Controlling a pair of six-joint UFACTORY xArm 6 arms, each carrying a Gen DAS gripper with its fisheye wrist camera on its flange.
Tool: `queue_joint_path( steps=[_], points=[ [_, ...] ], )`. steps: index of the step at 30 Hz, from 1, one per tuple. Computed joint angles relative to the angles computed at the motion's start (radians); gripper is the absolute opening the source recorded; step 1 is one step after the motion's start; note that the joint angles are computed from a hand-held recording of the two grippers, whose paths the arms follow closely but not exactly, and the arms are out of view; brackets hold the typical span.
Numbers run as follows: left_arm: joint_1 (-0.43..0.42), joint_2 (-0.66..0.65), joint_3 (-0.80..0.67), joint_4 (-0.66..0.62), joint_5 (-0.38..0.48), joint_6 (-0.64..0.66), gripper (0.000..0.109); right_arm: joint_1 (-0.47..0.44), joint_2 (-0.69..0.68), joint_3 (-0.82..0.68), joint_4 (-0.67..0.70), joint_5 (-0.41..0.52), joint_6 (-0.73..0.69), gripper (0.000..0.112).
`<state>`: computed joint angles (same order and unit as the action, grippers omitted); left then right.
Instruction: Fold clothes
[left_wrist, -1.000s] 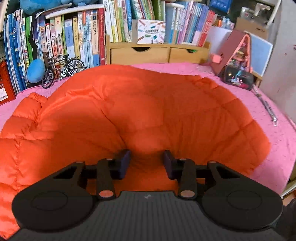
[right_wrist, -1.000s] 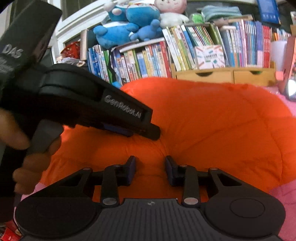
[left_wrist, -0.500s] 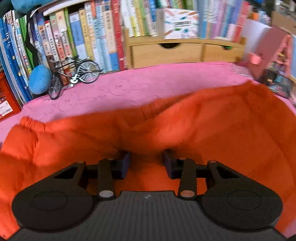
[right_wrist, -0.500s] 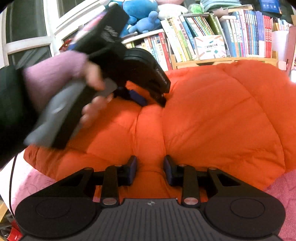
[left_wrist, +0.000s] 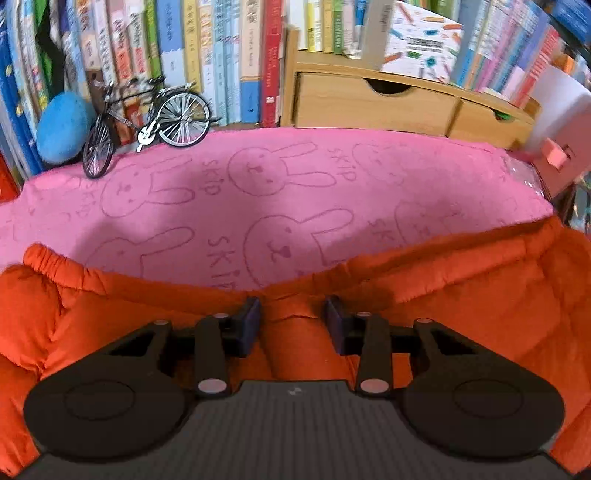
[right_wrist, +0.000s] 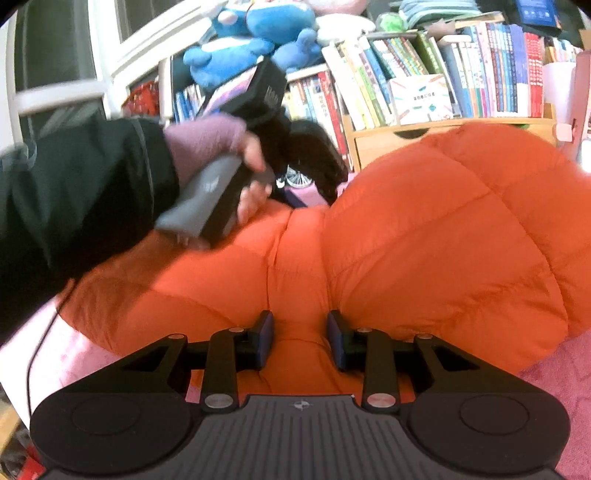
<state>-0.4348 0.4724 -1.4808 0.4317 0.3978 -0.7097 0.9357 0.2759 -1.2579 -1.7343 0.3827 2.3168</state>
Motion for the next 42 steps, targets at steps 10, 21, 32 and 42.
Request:
queue_joint_path(
  steps=[10,21,32,42],
  points=[
    [0.014,-0.030,0.072,-0.037,-0.086,0.054,0.038,-0.040,0.134,-0.229,0.421,0.013,-0.404,0.037],
    [0.016,-0.037,0.089,0.175,-0.114,-0.097,0.038,0.052,0.031,-0.061,0.463,0.082,-0.419,0.036],
    [-0.042,-0.453,0.555,0.352,-0.267,-0.223,0.038,0.074,0.015,-0.036,0.402,0.118,-0.362,0.036],
    [-0.063,-0.363,0.478,0.292,-0.173,-0.144,0.036,0.065,0.001,-0.012,0.343,0.094,-0.306,0.036]
  ],
)
